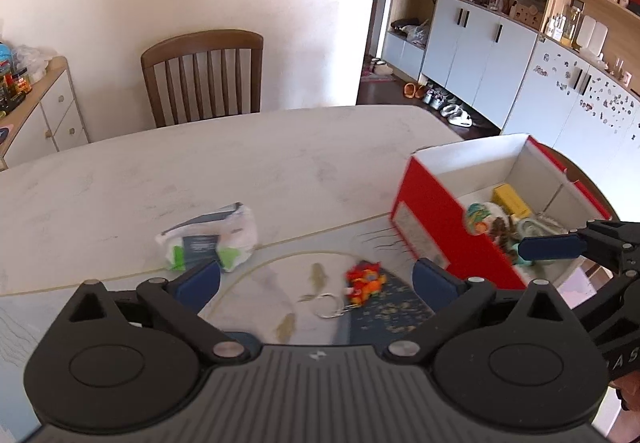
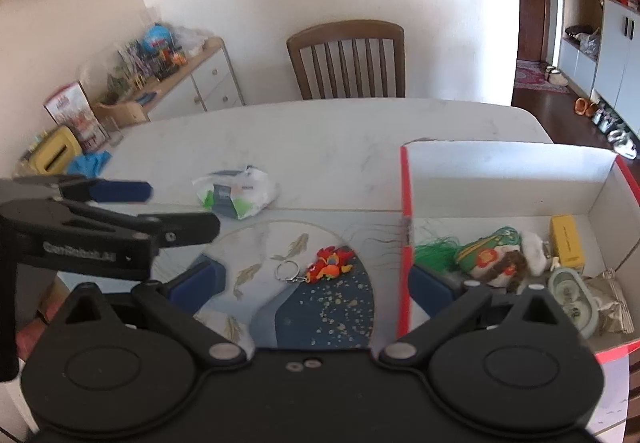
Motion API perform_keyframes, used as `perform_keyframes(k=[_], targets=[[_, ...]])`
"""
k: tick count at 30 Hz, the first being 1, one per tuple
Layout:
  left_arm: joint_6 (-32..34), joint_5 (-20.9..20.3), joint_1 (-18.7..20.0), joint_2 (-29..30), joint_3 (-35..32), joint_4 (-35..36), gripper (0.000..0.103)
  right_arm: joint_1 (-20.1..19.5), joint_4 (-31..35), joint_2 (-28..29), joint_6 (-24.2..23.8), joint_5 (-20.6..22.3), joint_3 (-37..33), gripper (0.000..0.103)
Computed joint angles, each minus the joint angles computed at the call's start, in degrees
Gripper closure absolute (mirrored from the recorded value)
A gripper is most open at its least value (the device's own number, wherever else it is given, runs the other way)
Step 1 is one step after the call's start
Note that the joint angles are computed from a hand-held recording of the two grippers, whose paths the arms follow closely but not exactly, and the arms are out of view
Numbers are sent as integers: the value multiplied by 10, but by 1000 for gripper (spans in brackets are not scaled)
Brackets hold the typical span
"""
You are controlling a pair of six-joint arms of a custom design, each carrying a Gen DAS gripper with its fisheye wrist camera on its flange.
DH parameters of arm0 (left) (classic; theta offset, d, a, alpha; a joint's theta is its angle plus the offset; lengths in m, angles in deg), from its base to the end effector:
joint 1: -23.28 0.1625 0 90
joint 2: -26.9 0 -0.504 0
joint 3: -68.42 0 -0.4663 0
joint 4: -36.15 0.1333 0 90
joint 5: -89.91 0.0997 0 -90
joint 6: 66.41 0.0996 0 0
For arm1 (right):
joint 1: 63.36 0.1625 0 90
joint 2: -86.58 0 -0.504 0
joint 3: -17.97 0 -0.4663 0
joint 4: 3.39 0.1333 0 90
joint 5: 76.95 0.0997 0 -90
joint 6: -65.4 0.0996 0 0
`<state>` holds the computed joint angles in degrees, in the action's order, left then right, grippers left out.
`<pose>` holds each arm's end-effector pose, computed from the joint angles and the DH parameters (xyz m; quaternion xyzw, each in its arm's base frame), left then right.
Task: Organize objects
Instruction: 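Withdraw both tools from the box back over the table, then grasp the clear blue-labelled bag with the left tool while the right tool grasps the bird keychain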
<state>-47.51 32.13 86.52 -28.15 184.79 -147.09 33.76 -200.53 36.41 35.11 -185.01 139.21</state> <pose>-0.1225 -0.6569 0.1477 0.2881 0.8809 -0.2818 0.2481 0.1773 -0.5930 0.0906 0.2551 -0.9051 0.2696 0.2076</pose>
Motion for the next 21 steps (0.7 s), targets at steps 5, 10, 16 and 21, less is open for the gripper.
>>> perform_keyframes(k=[5,10,16,21], targets=[[21,-6,25,7,-16,-12,0,11,4,33,4,-21,-21,1],[35,-19,52,19,-45,-14,0,17,21,64,12,-44,-49,2],[51,-17,77,45,-91,3,0,21,15,97,14,-64,-75,3],[110,-43,95,64,-128,37,0,19,28,119,21,-82,-100,5]])
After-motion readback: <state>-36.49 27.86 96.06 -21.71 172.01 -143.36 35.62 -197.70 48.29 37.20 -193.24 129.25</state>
